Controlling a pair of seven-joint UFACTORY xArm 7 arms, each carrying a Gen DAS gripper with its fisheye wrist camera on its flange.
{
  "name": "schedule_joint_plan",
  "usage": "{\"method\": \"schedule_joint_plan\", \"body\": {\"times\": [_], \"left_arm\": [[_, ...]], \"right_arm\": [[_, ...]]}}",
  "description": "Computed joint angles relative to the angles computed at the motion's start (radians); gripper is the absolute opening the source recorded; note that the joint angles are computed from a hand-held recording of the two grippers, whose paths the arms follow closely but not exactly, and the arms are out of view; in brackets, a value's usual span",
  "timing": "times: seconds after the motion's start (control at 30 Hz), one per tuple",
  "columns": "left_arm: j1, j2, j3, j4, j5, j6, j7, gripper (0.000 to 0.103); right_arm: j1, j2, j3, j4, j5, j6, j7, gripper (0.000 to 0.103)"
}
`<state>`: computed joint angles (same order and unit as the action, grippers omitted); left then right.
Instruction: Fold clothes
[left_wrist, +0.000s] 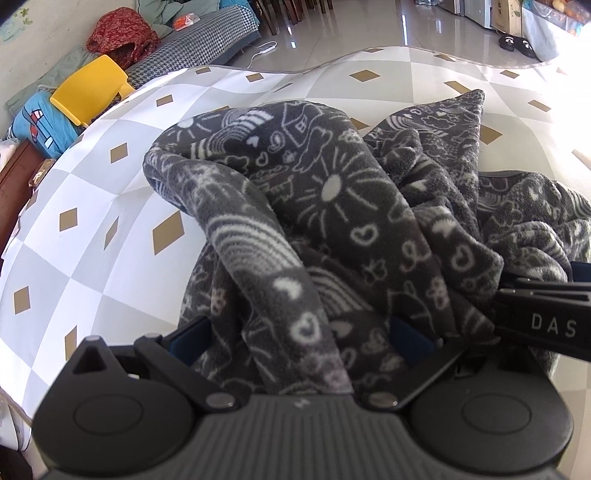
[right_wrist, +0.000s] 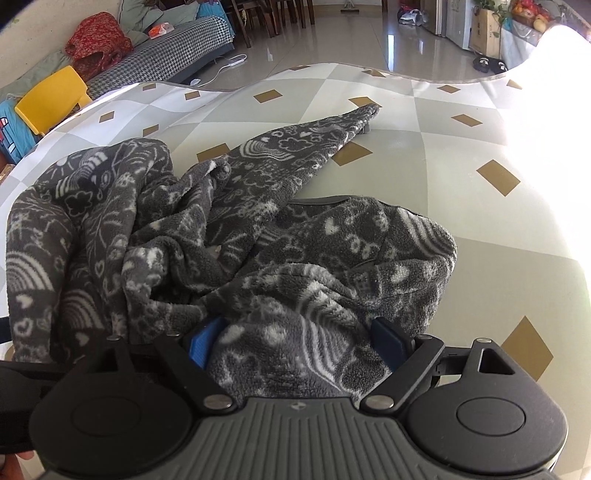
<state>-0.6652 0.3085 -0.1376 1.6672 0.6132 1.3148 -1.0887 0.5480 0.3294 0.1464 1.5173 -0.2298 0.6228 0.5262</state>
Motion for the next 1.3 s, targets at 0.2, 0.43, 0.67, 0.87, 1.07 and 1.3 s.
{"method": "schedule_joint_plan", "body": {"times": [0.2,0.43,0.67,0.87,1.07,1.3], "left_arm": [[-0.007,-0.004,-0.006,-0.012,0.010,-0.014,0.011,0.103],[-0.025,0.004,-0.012,-0.005,0.012,-0.022,0.023,0.103],[-0.044,0.008,-0.018,0.000,0.003,-0.032,0.032,0.103],[-0.052,0.011,-0.020,0.005,-0.003,-0.039,0.051,0.103],[-0.055,0.000,-0.025,-0.007,-0.017,-0.054,0.067,0.103],[-0.067,-0.001,-0.034,-0.009,-0.027,-0.061,0.074,0.103]], "right_arm": [[0.005,-0.024,-0.003,-0.023,-0.020,0.013,0.016,0.085],[-0.006,-0.052,0.008,-0.041,-0.021,0.047,0.007,0.085],[-0.019,-0.085,0.015,-0.064,-0.011,0.082,0.006,0.085],[-0.023,-0.083,0.020,-0.043,-0.011,0.120,0.006,0.085],[-0.028,-0.103,0.023,-0.056,-0.007,0.144,-0.001,0.085],[-0.036,-0.123,0.030,-0.075,-0.002,0.156,-0.009,0.085]]}}
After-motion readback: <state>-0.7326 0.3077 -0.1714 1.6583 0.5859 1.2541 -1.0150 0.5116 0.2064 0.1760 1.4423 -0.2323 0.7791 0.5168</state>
